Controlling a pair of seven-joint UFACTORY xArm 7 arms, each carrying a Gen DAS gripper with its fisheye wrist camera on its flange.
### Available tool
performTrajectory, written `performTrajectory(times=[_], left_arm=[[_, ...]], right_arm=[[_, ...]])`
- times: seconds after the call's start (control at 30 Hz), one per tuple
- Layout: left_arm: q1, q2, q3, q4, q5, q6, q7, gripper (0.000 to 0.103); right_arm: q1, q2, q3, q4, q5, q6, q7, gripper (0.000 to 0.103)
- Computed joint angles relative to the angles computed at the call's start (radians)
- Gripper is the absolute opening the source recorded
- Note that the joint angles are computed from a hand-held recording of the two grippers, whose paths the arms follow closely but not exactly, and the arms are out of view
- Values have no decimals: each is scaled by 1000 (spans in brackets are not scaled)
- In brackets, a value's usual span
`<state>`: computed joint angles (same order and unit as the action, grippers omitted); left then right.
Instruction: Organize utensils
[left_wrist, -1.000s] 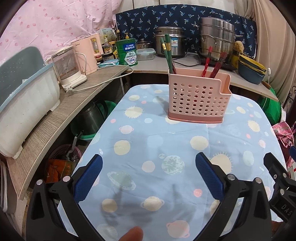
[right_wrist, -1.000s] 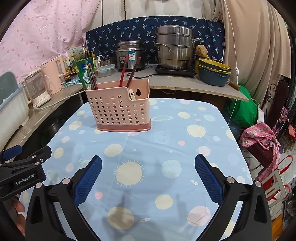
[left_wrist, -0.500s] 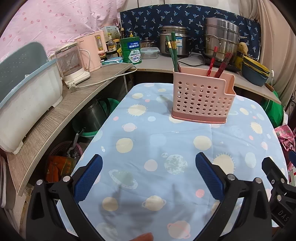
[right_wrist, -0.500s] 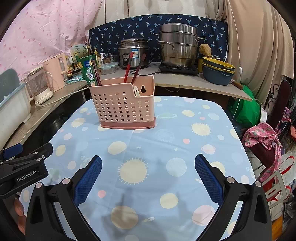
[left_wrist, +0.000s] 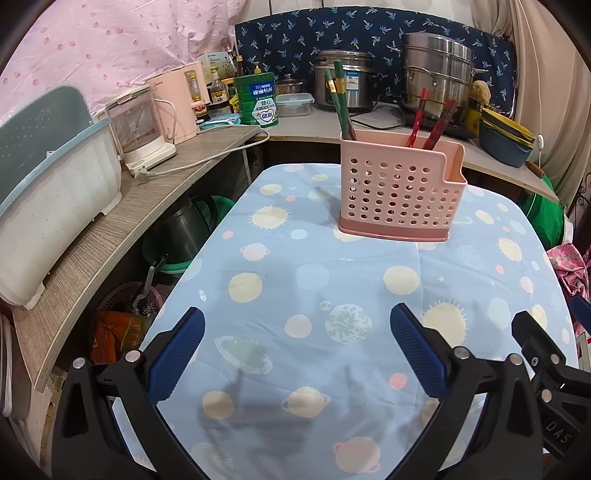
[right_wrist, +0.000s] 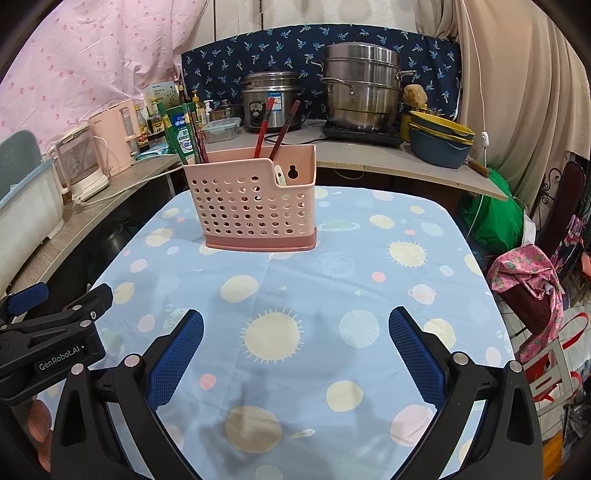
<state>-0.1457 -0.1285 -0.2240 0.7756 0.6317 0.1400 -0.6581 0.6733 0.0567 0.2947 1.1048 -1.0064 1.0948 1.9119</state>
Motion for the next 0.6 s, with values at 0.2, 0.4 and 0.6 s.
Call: performTrajectory(times=[0.2, 0.4, 0.6], left_arm=[[-10, 7, 9, 0, -27, -3, 19, 96], [-18, 14, 15, 4, -49, -2, 43, 96], [-13, 16, 12, 8, -25, -2, 22, 96]], right_arm=[[-1, 2, -3, 0, 2, -5, -4, 97], [-1, 3, -3, 1, 3, -5, -4, 97], [-2, 3, -3, 2, 4, -4, -6, 97]])
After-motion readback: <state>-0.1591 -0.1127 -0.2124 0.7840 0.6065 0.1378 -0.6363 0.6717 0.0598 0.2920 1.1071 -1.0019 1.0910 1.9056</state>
